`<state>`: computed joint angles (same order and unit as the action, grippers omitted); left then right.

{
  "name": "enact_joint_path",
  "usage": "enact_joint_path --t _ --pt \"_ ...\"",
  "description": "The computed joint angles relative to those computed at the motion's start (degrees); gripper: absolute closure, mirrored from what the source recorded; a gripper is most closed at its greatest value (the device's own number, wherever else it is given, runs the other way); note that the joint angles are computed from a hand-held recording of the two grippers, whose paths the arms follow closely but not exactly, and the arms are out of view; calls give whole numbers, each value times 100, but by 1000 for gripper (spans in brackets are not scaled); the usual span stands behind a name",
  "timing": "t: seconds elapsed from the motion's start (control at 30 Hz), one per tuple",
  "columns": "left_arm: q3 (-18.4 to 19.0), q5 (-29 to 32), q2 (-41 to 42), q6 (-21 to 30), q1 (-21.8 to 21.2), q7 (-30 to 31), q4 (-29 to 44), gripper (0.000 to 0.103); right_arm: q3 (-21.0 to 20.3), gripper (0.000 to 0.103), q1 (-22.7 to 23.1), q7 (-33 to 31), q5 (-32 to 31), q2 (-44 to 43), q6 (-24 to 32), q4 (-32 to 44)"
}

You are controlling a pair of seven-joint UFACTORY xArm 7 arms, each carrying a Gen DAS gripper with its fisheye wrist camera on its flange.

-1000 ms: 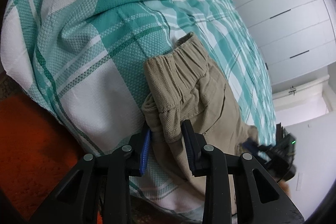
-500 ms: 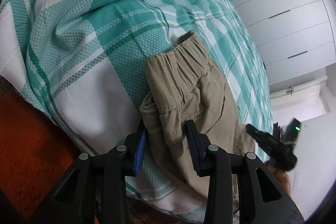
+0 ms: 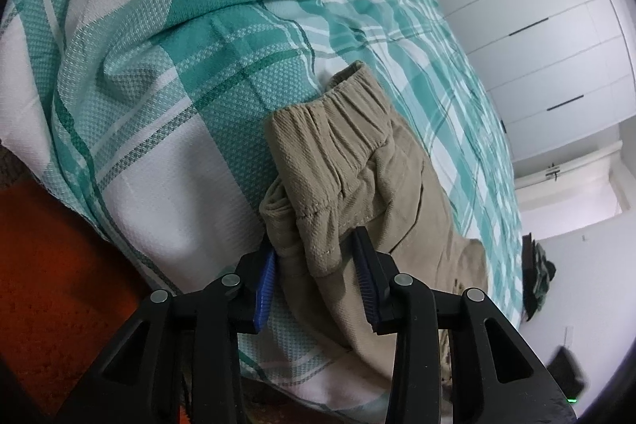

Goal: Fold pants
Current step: 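Grasp the elastic waistband with the left gripper and fold it over the legs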

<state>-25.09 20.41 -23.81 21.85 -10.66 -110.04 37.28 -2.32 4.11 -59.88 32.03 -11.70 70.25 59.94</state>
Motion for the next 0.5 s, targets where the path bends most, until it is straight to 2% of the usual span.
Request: enact_joint_path --t 0.1,0.17,0.2,0.23,0.3,0.33,0.37,0.43,0.5 --pt "9 25 24 39 0 31 34 69 -243 59 -43 -296 635 -330 328 -43" --pt "-3 54 33 49 18 4 61 72 -143 44 2 -494 466 -529 164 -313" --pt "-19 73 53 81 19 3 101 74 -105 41 140 -467 69 -511 67 -458" --pt "-64 128 54 256 24 24 191 76 97 41 38 -458 -165 -508 -43 -628" --pt "-76 226 22 455 -16 94 284 82 173 41 -123 -544 85 -804 -380 -1049" --pt "-79 271 4 477 -26 89 286 83 57 41 -105 -459 204 -844 -242 -1024" --pt "-74 311 -18 494 -39 104 288 84 -300 42 106 -311 279 -813 136 -872" --pt "-76 370 -16 592 -58 152 343 85 -495 42 18 -379 419 -856 517 -671" --pt "-122 470 6 832 -65 198 496 87 -618 42 -82 -639 538 -1126 423 -655"
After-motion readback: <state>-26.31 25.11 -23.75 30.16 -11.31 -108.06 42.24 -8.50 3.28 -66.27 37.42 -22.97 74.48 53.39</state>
